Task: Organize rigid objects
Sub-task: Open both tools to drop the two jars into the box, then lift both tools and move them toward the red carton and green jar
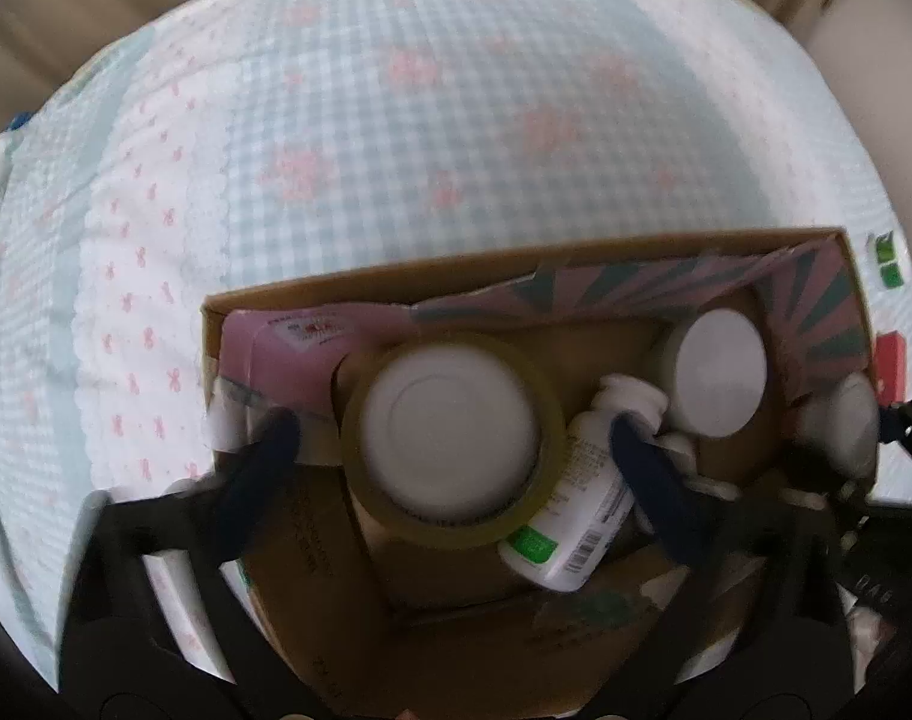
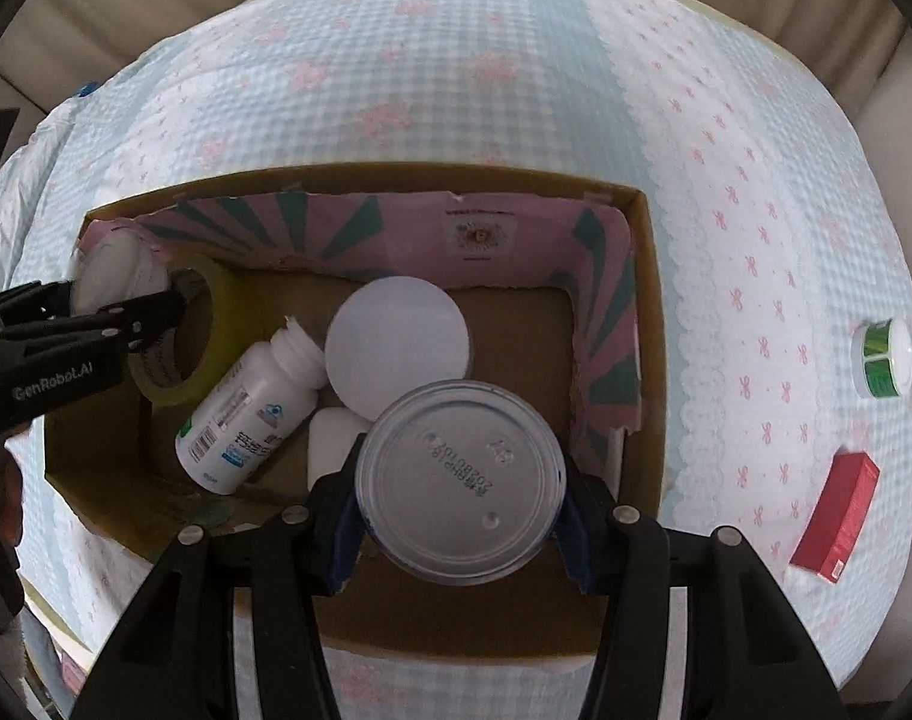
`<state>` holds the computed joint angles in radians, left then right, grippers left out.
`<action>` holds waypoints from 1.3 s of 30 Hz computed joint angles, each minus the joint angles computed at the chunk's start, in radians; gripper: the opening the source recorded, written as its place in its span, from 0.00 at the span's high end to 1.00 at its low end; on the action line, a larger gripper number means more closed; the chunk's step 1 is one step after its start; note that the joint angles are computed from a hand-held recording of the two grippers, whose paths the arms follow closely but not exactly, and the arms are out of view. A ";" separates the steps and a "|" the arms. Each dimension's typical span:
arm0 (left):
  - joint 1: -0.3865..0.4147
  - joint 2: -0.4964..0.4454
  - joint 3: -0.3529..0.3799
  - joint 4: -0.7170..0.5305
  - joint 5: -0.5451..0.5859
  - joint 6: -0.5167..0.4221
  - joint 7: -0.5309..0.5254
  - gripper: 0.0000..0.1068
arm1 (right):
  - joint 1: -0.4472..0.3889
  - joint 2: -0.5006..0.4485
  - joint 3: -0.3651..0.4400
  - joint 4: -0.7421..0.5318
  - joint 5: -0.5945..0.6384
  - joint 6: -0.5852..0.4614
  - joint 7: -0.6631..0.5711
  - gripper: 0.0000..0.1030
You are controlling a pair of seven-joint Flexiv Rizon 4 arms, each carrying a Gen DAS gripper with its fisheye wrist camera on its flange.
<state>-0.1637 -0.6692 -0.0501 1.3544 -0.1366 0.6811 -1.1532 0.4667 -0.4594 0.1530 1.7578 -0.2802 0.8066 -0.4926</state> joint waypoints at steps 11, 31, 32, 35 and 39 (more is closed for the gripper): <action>0.022 0.057 0.006 0.050 -0.019 -0.015 -0.021 0.04 | 0.023 0.050 -0.020 0.105 -0.076 0.132 0.080 0.00; 0.050 0.343 0.007 0.230 -0.087 0.054 -0.069 0.04 | 0.026 0.272 0.027 0.148 -0.254 0.014 0.167 0.00; 0.051 0.362 0.005 0.243 -0.097 0.061 -0.069 0.04 | 0.027 0.292 0.033 0.153 -0.262 0.000 0.173 0.00; 0.048 0.420 0.002 0.280 -0.117 0.082 -0.062 0.04 | 0.025 0.365 0.057 0.171 -0.276 -0.045 0.200 0.00; 0.021 0.493 0.000 0.326 -0.091 0.121 -0.055 0.04 | 0.008 0.464 0.091 0.191 -0.271 -0.126 0.233 0.00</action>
